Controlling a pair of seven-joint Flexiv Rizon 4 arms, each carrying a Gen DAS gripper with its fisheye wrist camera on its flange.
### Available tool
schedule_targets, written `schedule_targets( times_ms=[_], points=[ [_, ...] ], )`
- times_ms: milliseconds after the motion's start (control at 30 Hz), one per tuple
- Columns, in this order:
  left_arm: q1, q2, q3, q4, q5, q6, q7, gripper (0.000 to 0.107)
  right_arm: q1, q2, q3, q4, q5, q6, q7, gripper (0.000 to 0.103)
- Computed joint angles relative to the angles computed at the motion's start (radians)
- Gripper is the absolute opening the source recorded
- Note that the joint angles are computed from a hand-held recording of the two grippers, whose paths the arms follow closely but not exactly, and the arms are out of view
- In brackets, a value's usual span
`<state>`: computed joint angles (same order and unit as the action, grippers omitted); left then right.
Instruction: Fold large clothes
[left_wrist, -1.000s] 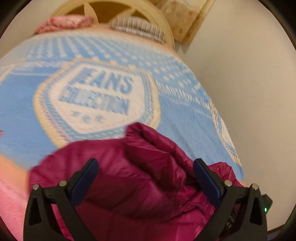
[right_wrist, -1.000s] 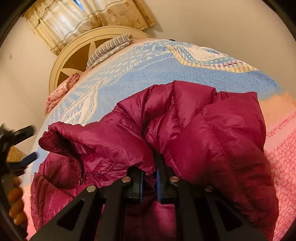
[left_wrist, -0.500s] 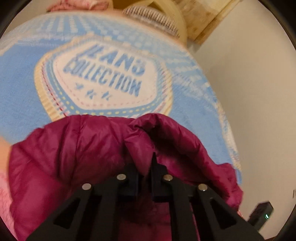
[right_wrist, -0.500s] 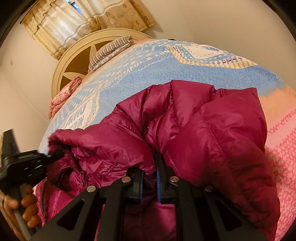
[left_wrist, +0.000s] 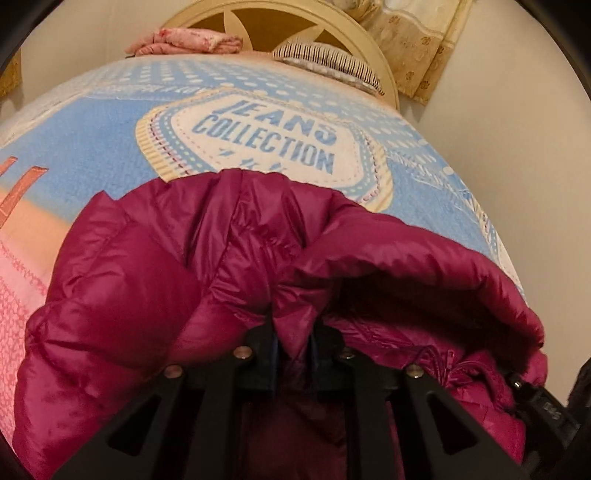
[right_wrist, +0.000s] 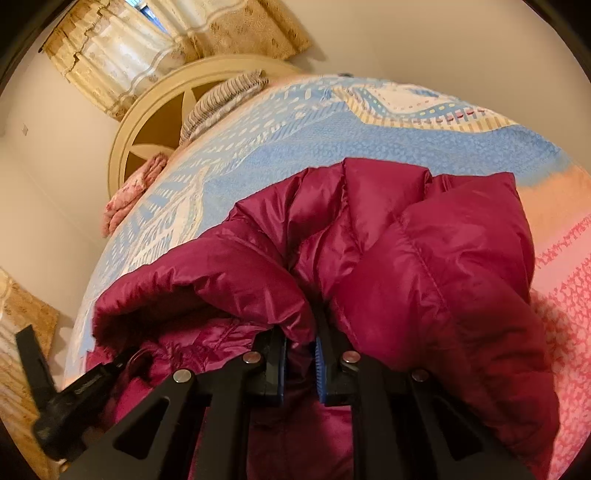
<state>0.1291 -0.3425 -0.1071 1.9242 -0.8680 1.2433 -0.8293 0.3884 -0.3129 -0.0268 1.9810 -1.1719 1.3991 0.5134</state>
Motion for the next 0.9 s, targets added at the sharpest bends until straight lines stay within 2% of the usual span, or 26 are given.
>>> schedule_targets(
  times_ms=[33, 100, 167, 233, 267, 367, 400, 467, 533, 567, 600, 667, 700, 767, 833, 867, 900],
  points=[
    [0.001, -0.001, -0.001, -0.002, -0.001, 0.0, 0.002, 0.018, -0.009, 0.023, 0.018, 0.018, 0.028, 0.005, -0.027, 0.013],
    [0.012, 0.0, -0.013, -0.001, -0.035, -0.007, 0.024, 0.018, -0.003, 0.082, 0.004, 0.055, -0.045, -0.008, 0.048, 0.019],
    [0.013, 0.0, -0.02, 0.004, -0.065, 0.001, 0.047, 0.018, 0.002, 0.174, 0.014, 0.091, -0.18, -0.122, 0.181, 0.019],
    [0.001, 0.002, -0.014, 0.008, -0.062, 0.018, 0.048, 0.018, -0.004, 0.211, 0.041, 0.077, -0.247, -0.21, 0.209, 0.019],
    [-0.006, 0.0, -0.006, 0.006, -0.044, 0.025, 0.04, 0.018, -0.009, 0.202, 0.052, 0.043, -0.249, -0.221, 0.168, 0.019],
    [-0.006, -0.002, -0.005, 0.003, -0.03, 0.022, 0.03, 0.019, -0.024, 0.097, 0.085, -0.098, -0.123, -0.196, -0.029, 0.019],
    [-0.002, -0.002, -0.002, -0.003, -0.023, 0.005, 0.024, 0.019, -0.024, 0.039, 0.098, -0.158, -0.027, -0.19, -0.149, 0.019],
    [-0.003, 0.007, 0.026, -0.014, 0.042, -0.048, -0.005, 0.021, -0.007, -0.041, 0.132, -0.241, 0.168, -0.253, -0.37, 0.019],
    [0.003, 0.036, 0.051, -0.018, 0.11, -0.101, 0.003, 0.028, -0.004, -0.111, 0.176, -0.299, 0.331, -0.317, -0.548, 0.019],
    [0.008, 0.055, 0.055, -0.008, 0.115, -0.1, 0.022, 0.04, -0.003, -0.132, 0.191, -0.31, 0.384, -0.343, -0.602, 0.019],
    [0.016, 0.082, 0.053, 0.011, 0.092, -0.093, 0.056, 0.055, 0.007, -0.144, 0.189, -0.306, 0.41, -0.352, -0.628, 0.019],
    [0.026, 0.134, 0.036, 0.057, -0.031, -0.039, 0.166, 0.067, 0.053, -0.133, 0.095, -0.239, 0.293, -0.247, -0.534, 0.019],
    [0.023, 0.158, 0.033, 0.074, -0.095, -0.013, 0.22, 0.067, 0.067, -0.127, 0.069, -0.222, 0.279, -0.217, -0.508, 0.019],
    [0.008, 0.185, 0.043, 0.069, -0.169, -0.036, 0.272, 0.067, 0.087, -0.122, 0.038, -0.207, 0.284, -0.187, -0.495, 0.019],
    [-0.015, 0.173, 0.051, 0.024, -0.166, -0.075, 0.27, 0.067, 0.107, -0.113, 0.011, -0.19, 0.266, -0.174, -0.476, 0.019],
    [-0.03, 0.152, 0.048, -0.007, -0.156, -0.07, 0.265, 0.067, 0.111, -0.112, 0.007, -0.19, 0.266, -0.177, -0.479, 0.019],
    [-0.051, 0.122, 0.04, -0.036, -0.144, -0.021, 0.253, 0.067, 0.117, -0.112, 0.003, -0.191, 0.262, -0.186, -0.479, 0.019]
  ],
)
